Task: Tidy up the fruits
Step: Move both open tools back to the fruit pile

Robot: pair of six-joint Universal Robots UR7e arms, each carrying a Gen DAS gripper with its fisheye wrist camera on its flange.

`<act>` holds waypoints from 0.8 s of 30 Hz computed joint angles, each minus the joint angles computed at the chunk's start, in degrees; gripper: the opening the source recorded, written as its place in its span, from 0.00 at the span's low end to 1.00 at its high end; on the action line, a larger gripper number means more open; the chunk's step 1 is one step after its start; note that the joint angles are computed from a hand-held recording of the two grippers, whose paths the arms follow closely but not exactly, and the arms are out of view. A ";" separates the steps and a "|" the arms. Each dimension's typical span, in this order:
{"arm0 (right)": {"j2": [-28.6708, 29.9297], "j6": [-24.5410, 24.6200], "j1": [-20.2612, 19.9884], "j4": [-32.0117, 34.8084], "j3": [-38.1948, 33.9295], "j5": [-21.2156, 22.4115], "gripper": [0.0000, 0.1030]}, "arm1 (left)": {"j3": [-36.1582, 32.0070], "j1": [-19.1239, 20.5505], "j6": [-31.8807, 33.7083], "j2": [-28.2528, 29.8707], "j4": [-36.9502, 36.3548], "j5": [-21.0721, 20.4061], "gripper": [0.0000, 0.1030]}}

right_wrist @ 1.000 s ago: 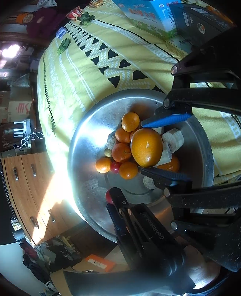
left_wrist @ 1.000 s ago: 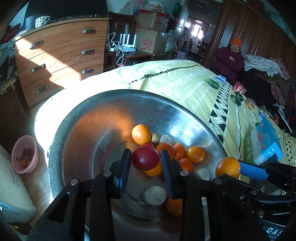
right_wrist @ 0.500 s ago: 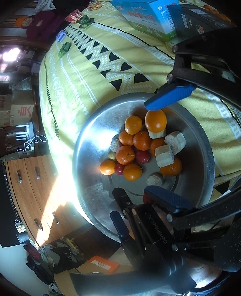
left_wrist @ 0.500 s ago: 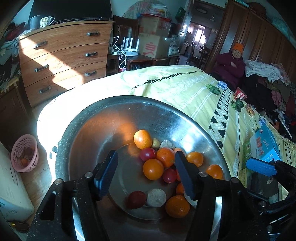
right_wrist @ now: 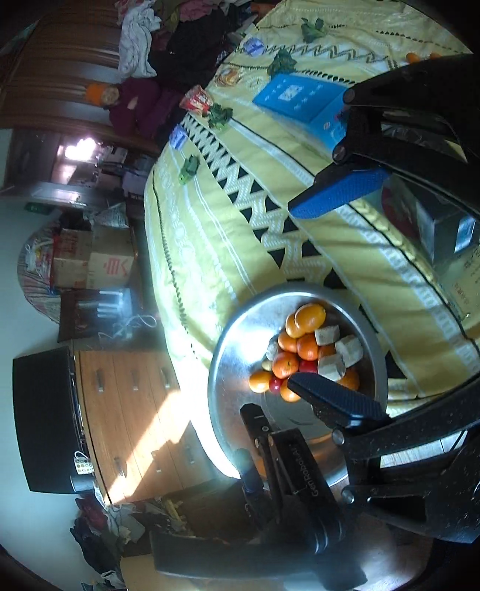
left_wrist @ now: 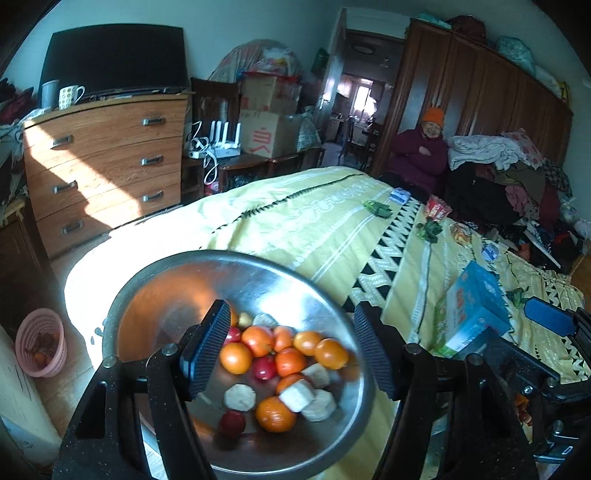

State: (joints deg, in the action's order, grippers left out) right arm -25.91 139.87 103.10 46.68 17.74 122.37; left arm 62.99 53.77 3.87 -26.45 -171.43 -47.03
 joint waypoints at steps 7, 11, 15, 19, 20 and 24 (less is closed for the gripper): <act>-20.38 -0.52 -2.90 -20.58 30.42 1.79 0.89 | 1.37 -5.83 4.40 2.02 -3.69 -6.63 0.75; -32.63 -0.26 -7.08 -32.99 47.01 4.80 0.94 | 1.41 -9.07 6.28 5.30 -2.21 -13.28 0.93; -41.73 5.49 -14.63 -35.78 58.13 7.59 0.95 | -2.39 -10.80 4.82 11.05 6.76 -19.11 0.95; -45.62 11.77 -23.44 -32.17 63.11 6.10 0.94 | -10.48 -11.25 3.60 19.77 17.96 -20.75 0.95; -45.78 12.63 -25.04 -31.16 63.26 5.73 0.94 | -12.62 -11.07 3.39 21.93 20.23 -20.61 0.95; -45.24 14.74 -29.22 -27.92 62.31 3.64 0.94 | -20.91 -10.33 0.75 29.56 27.21 -17.55 0.95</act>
